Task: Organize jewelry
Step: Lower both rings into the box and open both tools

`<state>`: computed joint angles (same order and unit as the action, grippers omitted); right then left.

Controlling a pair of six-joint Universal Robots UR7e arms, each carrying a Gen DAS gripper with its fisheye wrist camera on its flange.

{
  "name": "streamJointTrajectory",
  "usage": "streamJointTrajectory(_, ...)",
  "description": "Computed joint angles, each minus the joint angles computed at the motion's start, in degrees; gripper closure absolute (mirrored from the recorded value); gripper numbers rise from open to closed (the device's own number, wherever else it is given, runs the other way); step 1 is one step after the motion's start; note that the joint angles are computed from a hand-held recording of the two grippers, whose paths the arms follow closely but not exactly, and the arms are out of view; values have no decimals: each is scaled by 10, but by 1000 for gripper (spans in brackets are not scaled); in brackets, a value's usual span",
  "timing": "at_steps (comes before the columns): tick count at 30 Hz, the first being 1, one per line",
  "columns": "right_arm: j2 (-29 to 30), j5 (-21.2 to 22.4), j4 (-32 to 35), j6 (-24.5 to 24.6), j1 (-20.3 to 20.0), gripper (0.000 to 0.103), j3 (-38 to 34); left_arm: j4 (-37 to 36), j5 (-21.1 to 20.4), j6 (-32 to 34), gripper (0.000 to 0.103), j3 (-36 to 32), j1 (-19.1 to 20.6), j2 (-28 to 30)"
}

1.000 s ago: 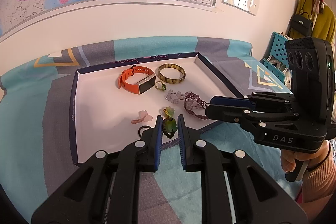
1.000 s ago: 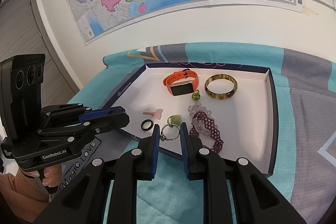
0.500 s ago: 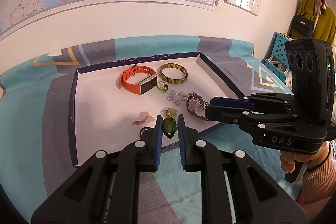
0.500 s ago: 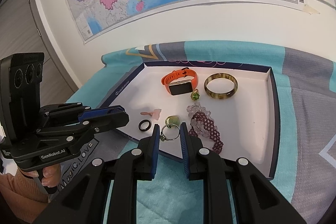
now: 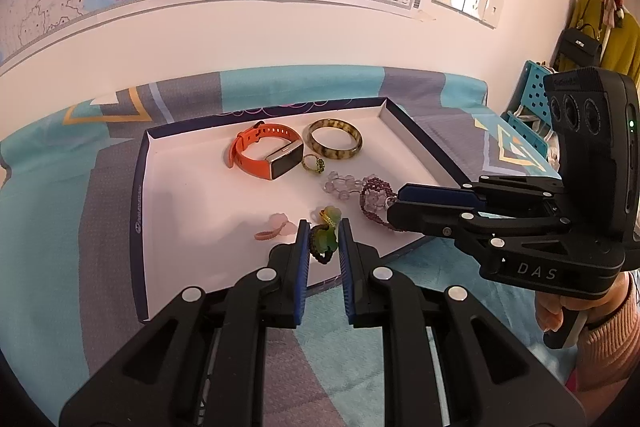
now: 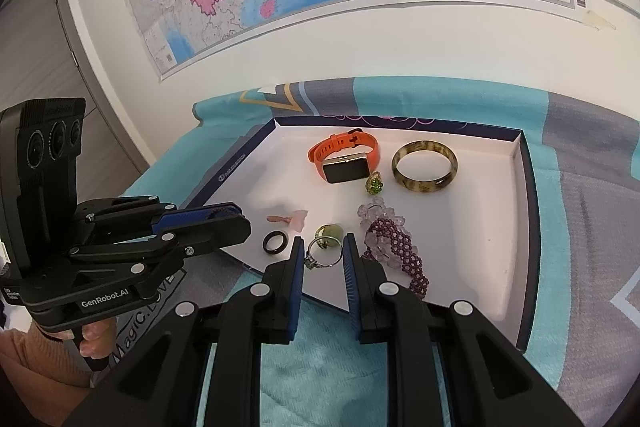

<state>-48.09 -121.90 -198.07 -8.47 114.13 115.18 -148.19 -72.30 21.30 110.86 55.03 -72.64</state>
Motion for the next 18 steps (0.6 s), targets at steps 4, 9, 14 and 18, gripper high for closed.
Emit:
streamJointTrajectory(4,0,0,0,0,0,85,0,1,0,-1,88,-1,1,2)
streamJointTrajectory(9,1,-2,2,1,-1,85,-2,3,0,-2,88,-4,2,4)
streamJointTrajectory(14,2,-4,4,1,-1,85,-4,4,2,-4,88,-7,4,8)
streamJointTrajectory(18,2,-4,6,2,0,85,-5,4,4,-5,88,-9,4,9)
